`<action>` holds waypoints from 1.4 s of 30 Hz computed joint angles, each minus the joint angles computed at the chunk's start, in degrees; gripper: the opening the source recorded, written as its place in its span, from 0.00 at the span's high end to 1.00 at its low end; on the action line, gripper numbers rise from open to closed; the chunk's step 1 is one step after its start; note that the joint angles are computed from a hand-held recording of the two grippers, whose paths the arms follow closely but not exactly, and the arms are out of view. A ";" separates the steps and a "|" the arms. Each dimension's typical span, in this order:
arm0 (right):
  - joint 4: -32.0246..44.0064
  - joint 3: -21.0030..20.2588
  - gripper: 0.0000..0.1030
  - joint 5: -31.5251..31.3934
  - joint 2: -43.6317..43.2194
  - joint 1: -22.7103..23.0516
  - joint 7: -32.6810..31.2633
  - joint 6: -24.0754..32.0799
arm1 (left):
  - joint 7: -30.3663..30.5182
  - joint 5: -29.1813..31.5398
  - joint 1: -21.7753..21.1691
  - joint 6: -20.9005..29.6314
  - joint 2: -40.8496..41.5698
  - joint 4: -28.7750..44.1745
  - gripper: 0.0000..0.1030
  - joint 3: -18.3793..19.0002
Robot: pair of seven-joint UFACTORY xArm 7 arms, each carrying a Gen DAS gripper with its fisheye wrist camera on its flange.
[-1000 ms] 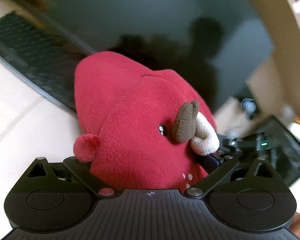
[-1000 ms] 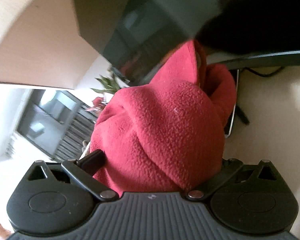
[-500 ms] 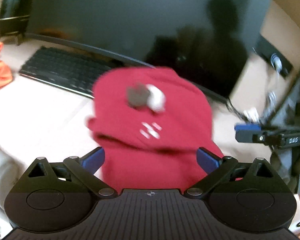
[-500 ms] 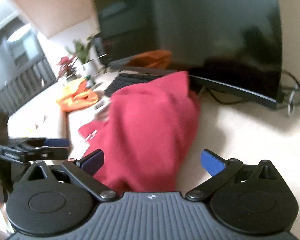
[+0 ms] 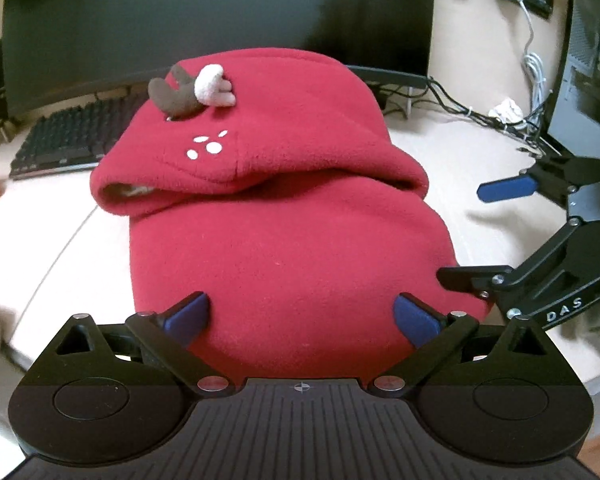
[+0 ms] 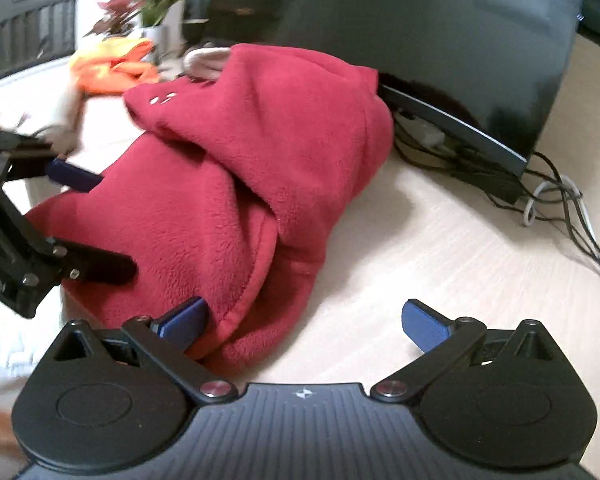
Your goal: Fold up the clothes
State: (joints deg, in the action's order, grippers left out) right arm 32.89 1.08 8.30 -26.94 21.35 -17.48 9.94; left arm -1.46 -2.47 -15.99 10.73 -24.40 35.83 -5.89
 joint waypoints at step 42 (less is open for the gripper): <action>-1.11 22.15 0.00 -33.94 -0.30 -23.88 46.40 -2.01 | 14.54 -28.59 -18.80 -8.51 -1.15 5.44 0.00 22.17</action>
State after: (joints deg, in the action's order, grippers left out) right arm 31.78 23.22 -25.64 -27.24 -2.53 28.92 7.93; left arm 13.08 -31.06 -34.78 2.22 -25.56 41.27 16.28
